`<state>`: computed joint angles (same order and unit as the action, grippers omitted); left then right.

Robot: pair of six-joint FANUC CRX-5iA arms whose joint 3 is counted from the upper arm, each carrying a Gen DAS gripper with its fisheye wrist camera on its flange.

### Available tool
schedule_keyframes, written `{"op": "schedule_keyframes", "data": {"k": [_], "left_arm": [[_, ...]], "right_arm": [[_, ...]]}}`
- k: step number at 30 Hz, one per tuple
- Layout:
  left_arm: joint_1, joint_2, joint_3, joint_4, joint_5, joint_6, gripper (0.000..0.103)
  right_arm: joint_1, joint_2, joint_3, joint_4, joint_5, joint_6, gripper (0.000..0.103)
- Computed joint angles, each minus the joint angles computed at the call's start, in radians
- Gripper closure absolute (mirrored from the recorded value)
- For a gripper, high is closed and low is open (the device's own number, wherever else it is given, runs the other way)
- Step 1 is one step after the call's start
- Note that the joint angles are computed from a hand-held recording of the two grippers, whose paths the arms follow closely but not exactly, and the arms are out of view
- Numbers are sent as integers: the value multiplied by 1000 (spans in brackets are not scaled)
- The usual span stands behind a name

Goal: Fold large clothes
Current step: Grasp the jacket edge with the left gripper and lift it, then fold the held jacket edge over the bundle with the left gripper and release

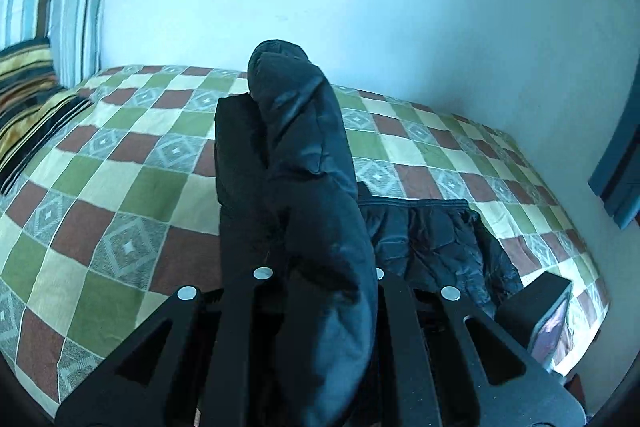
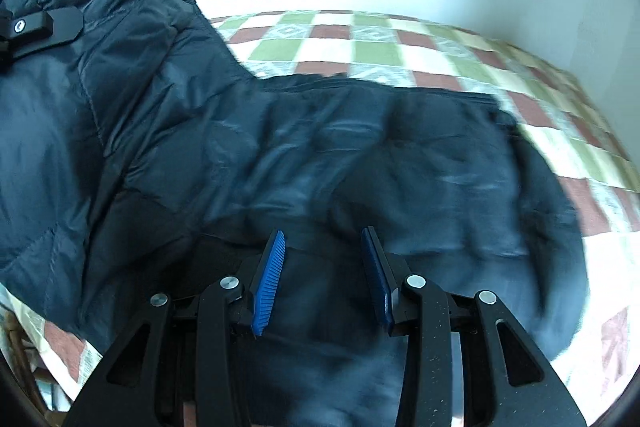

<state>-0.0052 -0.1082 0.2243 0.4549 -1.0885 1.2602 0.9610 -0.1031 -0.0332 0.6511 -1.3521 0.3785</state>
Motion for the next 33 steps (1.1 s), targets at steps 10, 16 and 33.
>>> {"op": "schedule_keyframes", "data": {"k": [10,16,33], "left_arm": [[-156,33,44,-73,-5,16,92],[-261,74,75,-144,-16,51,93],[-516,187,144,-380,-40,177,94]], "right_arm": [[-32,-168,-142,78,-168,-104,58],[-70,-255,-211,54,-223,-150,58],[-150,-376,-300,12,-235,-159,58]]}}
